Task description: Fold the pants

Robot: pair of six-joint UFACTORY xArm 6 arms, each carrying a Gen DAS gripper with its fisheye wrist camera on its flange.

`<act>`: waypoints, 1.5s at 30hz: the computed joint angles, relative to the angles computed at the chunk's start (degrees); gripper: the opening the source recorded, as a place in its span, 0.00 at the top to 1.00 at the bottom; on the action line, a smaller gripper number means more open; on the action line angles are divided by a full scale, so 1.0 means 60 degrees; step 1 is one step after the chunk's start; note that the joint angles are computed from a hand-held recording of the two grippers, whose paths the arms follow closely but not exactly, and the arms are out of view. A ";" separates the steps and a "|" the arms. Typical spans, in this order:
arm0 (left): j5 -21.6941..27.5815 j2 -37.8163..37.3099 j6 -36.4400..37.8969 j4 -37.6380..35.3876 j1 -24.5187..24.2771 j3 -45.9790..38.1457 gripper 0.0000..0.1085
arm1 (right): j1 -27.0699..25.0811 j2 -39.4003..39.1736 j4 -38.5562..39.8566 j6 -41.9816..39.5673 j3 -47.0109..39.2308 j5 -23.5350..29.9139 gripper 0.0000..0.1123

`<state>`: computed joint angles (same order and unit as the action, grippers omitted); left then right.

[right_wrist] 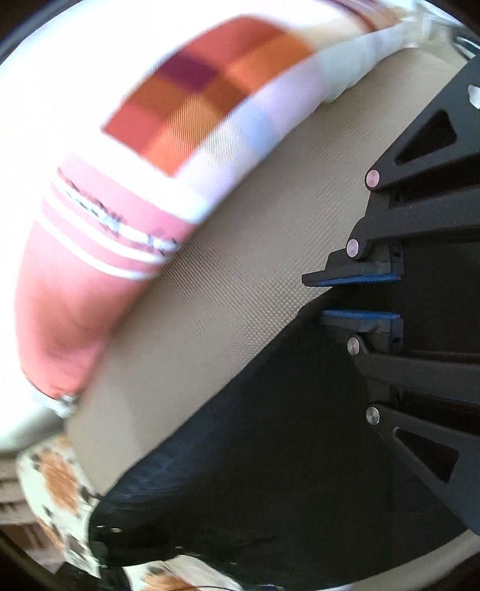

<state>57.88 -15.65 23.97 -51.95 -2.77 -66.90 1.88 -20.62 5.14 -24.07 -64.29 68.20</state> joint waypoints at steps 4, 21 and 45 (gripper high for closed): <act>0.0408 -0.0173 -0.0162 0.0387 0.0176 -0.0081 0.93 | 0.0776 -0.1485 -0.0947 0.1464 0.0658 0.0030 0.93; 0.4691 -0.3927 0.0854 0.1214 0.2476 0.2263 0.88 | 0.1887 -0.6387 -0.0044 0.3969 0.2331 0.3672 0.94; 0.7453 -0.5332 -0.1142 0.3931 0.3874 0.2363 0.40 | 0.3226 -0.7518 -0.0346 0.5561 0.4328 0.3638 0.92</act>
<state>102.60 -47.64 17.12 -28.36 20.47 -52.72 21.24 -65.73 3.06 9.29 -38.32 90.02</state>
